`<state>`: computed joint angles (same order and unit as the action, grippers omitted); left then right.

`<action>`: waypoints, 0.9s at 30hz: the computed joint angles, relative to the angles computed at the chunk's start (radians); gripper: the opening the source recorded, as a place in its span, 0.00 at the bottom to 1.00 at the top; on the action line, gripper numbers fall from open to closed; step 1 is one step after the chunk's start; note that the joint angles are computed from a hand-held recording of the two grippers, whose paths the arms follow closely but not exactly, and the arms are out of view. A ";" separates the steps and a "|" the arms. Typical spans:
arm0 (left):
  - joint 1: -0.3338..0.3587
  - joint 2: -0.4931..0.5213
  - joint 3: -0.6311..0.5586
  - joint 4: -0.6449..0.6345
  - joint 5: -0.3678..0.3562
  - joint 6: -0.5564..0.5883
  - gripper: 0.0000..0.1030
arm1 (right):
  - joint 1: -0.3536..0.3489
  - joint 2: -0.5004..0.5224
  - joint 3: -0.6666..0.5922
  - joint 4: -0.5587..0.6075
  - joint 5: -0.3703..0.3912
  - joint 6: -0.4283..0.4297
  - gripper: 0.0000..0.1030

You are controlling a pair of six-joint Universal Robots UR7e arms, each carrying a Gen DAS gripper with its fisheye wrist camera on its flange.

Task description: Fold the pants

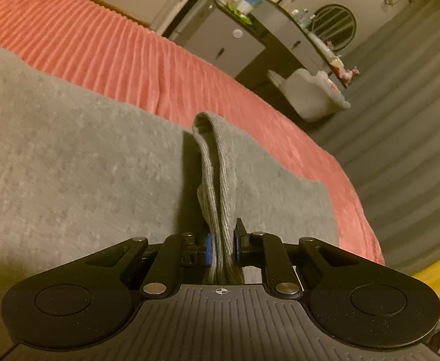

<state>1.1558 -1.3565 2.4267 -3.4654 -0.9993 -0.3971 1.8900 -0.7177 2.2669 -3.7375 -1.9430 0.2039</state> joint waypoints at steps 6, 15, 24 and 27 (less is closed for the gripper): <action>0.007 -0.014 0.000 0.008 0.013 -0.010 0.16 | 0.019 -0.002 -0.016 0.044 -0.001 -0.063 0.14; -0.009 -0.048 0.022 0.020 0.062 -0.006 0.16 | 0.011 0.002 -0.033 0.083 0.036 -0.118 0.14; -0.040 -0.087 0.041 0.067 0.139 -0.036 0.16 | 0.001 0.003 -0.052 0.140 0.081 -0.175 0.15; -0.047 -0.100 0.043 0.107 0.169 -0.079 0.18 | -0.003 -0.009 -0.059 0.182 0.091 -0.165 0.17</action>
<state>1.1087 -1.4564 2.4697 -3.3584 -0.8305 -0.4765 1.8866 -0.7270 2.2077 -3.5551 -1.8521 0.0388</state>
